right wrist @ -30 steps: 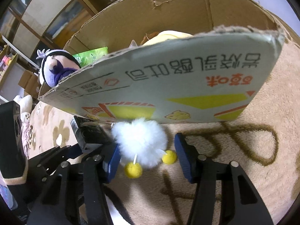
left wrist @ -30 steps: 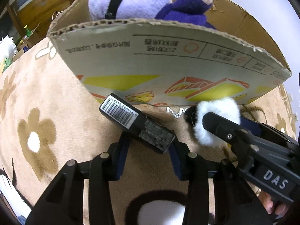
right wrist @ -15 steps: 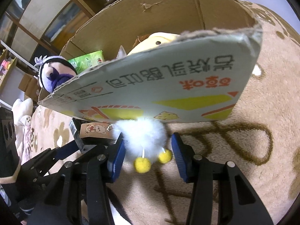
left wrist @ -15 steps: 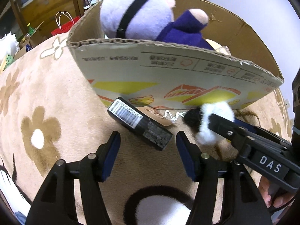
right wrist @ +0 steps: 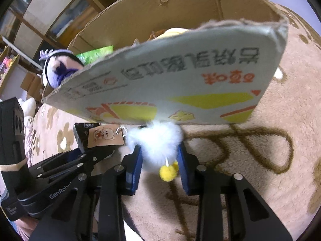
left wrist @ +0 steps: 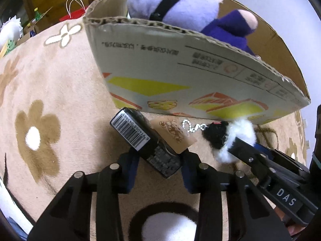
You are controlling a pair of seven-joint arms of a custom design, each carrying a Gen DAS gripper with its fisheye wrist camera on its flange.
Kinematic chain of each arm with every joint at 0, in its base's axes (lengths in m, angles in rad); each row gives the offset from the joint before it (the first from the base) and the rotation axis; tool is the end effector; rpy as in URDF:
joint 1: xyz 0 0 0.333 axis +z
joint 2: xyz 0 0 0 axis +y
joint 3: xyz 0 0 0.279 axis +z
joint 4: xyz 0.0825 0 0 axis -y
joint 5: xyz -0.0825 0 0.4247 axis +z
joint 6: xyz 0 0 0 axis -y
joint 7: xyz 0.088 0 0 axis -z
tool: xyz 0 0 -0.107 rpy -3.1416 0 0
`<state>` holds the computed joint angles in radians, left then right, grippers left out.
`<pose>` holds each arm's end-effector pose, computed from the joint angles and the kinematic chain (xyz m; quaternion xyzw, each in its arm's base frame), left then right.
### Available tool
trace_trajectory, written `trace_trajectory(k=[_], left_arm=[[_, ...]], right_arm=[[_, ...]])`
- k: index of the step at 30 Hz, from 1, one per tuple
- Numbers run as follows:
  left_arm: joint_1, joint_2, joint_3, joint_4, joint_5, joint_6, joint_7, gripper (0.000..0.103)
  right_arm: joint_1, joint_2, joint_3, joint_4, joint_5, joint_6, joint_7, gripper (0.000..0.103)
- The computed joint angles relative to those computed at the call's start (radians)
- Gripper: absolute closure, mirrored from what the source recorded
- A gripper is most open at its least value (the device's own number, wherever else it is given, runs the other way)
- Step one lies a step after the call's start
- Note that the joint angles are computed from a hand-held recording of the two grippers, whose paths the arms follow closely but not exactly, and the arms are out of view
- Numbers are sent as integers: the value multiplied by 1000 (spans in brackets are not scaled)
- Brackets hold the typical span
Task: Organize soft objects
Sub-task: 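Grasp the black product box with the left tool while the right tool grasps the white chick keychain, then lift the product box and chick keychain and carry them over the box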
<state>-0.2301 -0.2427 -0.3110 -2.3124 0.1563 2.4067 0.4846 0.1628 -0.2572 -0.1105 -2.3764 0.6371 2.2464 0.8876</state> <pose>0.4669 -0.2810 0.4148 -0.8301 0.5253 -0.1621 0.0933 0.5164 0.0445 0.3823 -0.7906 0.5469 0.0716 0.2660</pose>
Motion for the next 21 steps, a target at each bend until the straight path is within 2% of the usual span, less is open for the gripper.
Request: trace_trajectory(k=[3,6,7,11,21], left_arm=[[-5,-16,-1,-12,1,0,18,74],[-7,-29,-13,-12,24,-16,31,77],[-9,-34,-18,-14,31,-18,31,78],[-15,-63,-34,-23,59,-24,36,79],[-7,-174,-88,-54,150,-70,-37,79]], right_arm=[[4,-20,7,-20,-19,13,-16,78],[14,-60,10,-62,-26,75,-20,83],[19,-72,5,-72,-23,89,-22,93],[39,-131,-13,-117,-19,151,-27,93],[50,-231,-80,-166,-13,168,-41,93]])
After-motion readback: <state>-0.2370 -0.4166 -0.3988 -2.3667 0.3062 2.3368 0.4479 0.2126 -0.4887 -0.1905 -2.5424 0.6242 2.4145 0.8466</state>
